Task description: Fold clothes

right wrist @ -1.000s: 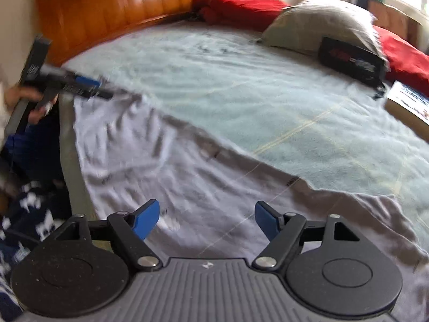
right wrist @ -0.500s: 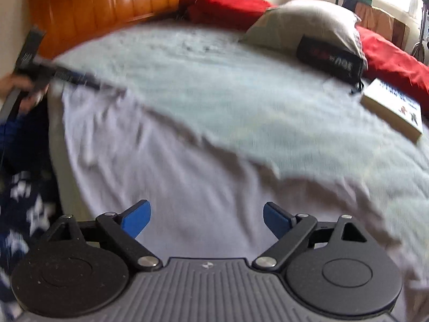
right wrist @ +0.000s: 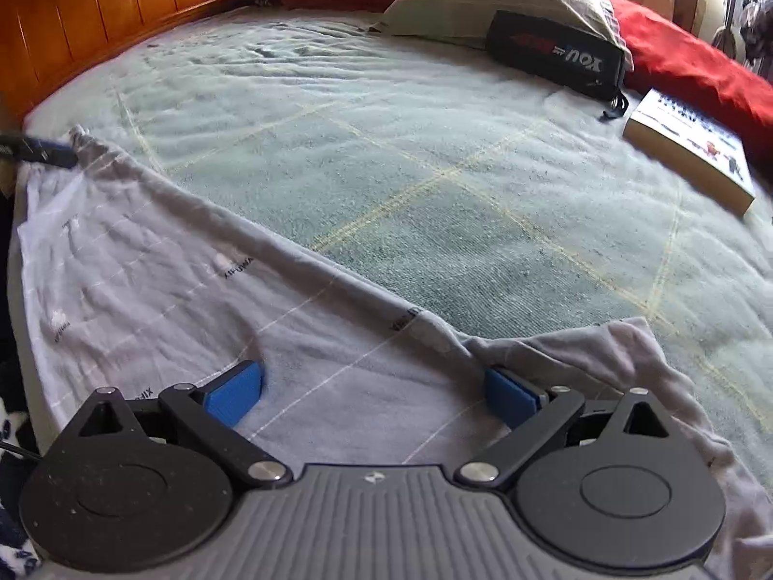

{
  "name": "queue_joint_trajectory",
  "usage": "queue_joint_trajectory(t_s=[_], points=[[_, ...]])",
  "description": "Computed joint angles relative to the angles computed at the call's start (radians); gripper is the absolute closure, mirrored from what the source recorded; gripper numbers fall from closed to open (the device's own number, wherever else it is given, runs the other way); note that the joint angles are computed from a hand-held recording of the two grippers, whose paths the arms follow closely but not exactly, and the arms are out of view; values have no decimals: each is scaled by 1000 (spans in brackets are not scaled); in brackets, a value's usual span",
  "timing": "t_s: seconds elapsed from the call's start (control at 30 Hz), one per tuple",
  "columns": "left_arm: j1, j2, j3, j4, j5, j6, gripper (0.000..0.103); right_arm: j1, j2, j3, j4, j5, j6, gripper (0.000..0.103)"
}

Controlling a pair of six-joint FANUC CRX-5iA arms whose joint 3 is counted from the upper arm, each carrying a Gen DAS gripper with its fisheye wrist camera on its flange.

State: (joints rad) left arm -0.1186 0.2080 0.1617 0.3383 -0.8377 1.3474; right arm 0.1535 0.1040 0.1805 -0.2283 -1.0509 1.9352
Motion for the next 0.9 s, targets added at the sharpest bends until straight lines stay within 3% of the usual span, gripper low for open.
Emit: queue_joint_trajectory(t_s=[0.17,0.4,0.53,0.63,0.83,0.9], points=[[12,-13,-58,89,-46,-198,21,-15,2,1,-33,3,25,0],[58,-88,-158,160,-39,-264,21,-20,-11,11,-20,-40,66,1],[63,-67,-103,106,-41,-202,20,-1,-21,73,-155,-87,184,1],[41,-18,6,-78,-116,-69,21,46,2,125,-238,-128,270,1],[38,-38,-31,-99,-83,-139,21,166,64,137,-184,-92,299,12],[45,-43,-43,-82,-78,-171,21,177,67,108,-143,-74,295,11]])
